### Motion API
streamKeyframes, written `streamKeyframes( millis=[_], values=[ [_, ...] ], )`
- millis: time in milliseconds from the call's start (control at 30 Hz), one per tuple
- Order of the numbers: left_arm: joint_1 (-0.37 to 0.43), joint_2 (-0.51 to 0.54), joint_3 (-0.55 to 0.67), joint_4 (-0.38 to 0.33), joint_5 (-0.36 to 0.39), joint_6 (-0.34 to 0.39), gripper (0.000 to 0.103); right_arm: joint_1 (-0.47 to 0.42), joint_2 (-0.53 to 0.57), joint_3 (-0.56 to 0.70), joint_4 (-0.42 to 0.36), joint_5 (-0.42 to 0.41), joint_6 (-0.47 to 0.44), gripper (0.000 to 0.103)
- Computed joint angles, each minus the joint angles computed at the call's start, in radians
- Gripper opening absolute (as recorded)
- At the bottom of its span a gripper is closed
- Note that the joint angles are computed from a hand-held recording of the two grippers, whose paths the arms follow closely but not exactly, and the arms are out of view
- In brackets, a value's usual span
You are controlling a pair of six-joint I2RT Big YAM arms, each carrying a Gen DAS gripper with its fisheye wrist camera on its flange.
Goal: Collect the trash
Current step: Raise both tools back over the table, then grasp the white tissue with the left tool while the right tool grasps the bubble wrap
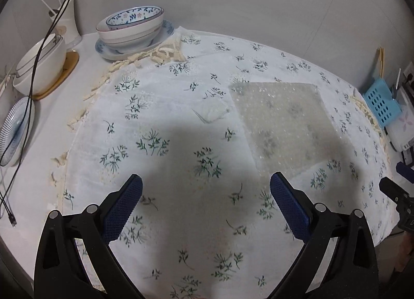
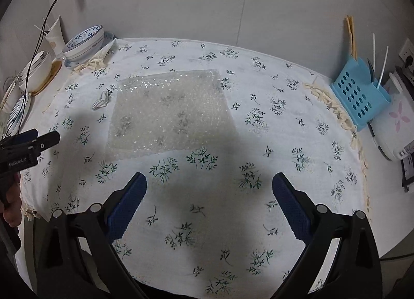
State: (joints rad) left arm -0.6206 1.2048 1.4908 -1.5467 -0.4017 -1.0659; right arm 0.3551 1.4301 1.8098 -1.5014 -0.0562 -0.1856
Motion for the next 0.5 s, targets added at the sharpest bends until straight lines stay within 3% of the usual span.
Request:
streamKeyframes(
  millis=[367, 500],
  values=[
    [0.245, 0.078, -0.005, 0.102, 0.107, 0.107, 0.096, -0.011, 0.248, 0.2, -0.06, -0.033, -0.078, 0.094],
    [0.282, 0.128, 0.007, 0.101, 0.132, 0.15, 0.092, -0.01, 0.357, 0.31, -0.165, -0.034, -0.081, 0.094]
  ],
)
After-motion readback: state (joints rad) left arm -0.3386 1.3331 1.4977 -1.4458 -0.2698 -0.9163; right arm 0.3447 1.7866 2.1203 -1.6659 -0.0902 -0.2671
